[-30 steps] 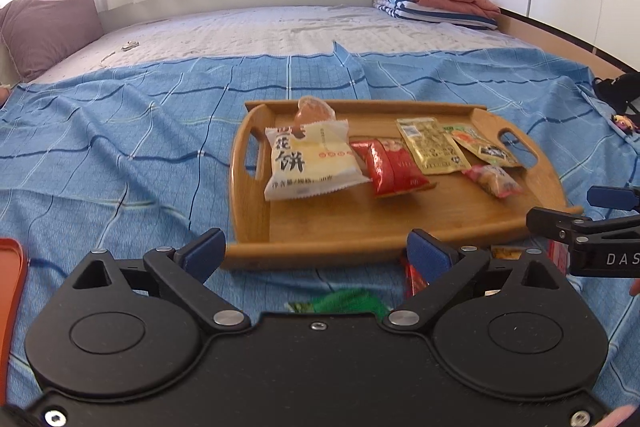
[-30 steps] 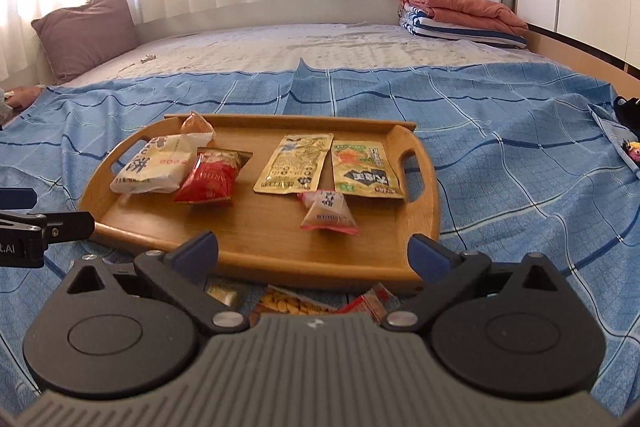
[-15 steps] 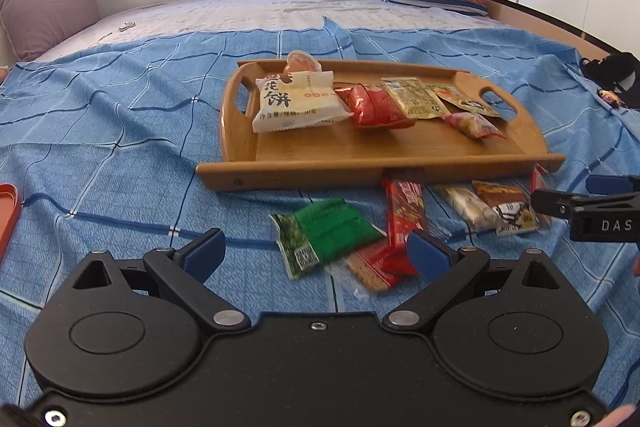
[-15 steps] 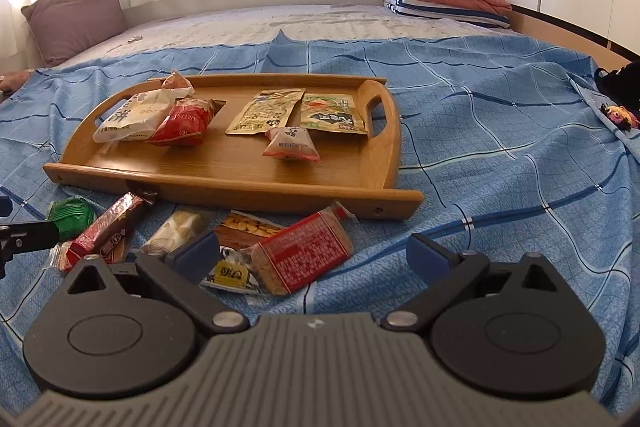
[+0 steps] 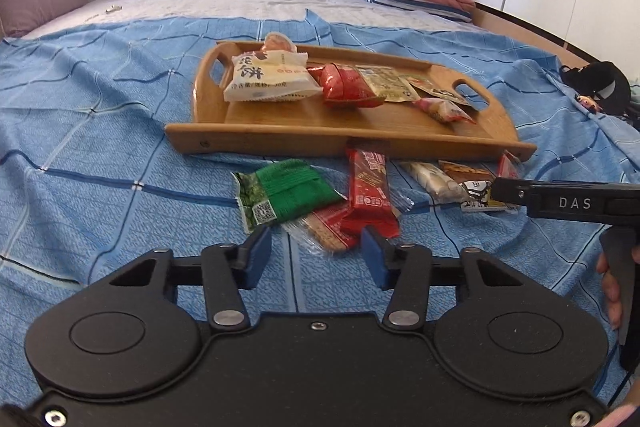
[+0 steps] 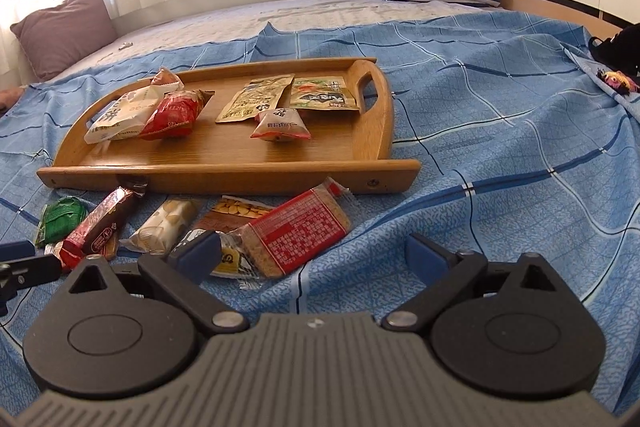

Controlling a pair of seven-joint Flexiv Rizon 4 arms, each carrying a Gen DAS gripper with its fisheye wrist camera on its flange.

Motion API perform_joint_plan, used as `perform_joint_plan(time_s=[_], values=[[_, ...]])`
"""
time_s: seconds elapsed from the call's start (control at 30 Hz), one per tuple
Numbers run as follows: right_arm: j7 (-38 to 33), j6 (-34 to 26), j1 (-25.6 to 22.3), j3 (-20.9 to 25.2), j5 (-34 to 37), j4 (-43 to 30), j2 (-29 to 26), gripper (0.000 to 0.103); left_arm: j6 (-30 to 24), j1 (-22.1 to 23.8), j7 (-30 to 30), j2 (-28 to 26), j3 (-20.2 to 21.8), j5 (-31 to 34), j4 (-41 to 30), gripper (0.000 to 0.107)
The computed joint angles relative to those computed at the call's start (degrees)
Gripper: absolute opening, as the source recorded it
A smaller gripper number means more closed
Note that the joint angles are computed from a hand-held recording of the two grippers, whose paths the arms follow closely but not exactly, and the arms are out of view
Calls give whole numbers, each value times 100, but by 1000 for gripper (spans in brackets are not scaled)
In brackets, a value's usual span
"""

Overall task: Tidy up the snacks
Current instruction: 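Withdraw both tools from the tray back toward the snack pile, then grasp the red chocolate bar with the left tool while the right tool grasps the red biscuit box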

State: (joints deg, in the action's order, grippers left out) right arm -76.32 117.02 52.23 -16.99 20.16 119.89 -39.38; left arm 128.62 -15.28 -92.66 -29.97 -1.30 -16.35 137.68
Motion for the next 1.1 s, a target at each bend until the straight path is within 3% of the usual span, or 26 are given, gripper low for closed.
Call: perform_joint_plan(time_s=[0.37, 0.6, 0.7, 0.87, 1.0, 1.1], values=[[157, 112, -422, 425, -148, -65, 20, 100, 293, 31, -200, -27, -61, 107, -85, 41], [508, 2, -658, 593, -142, -322, -10, 95, 0, 20, -155, -210, -143, -41, -580, 41], [837, -302, -749, 601, -181, -503, -9, 94, -140, -62, -83, -338, -96, -142, -802, 41], [1339, -804, -464, 156, -413, -664, -62, 88, -458, -174, 139, -488, -42, -324, -1107, 41], [1450, -998, 199, -596, -697, -519, -176, 85, -749, 12, 64, -487, -189, -107, -1159, 23], [1411, -866, 577, -1002, -829, -328, -251, 78, -708, -275, 203, -468, 38, -223, -1111, 23]])
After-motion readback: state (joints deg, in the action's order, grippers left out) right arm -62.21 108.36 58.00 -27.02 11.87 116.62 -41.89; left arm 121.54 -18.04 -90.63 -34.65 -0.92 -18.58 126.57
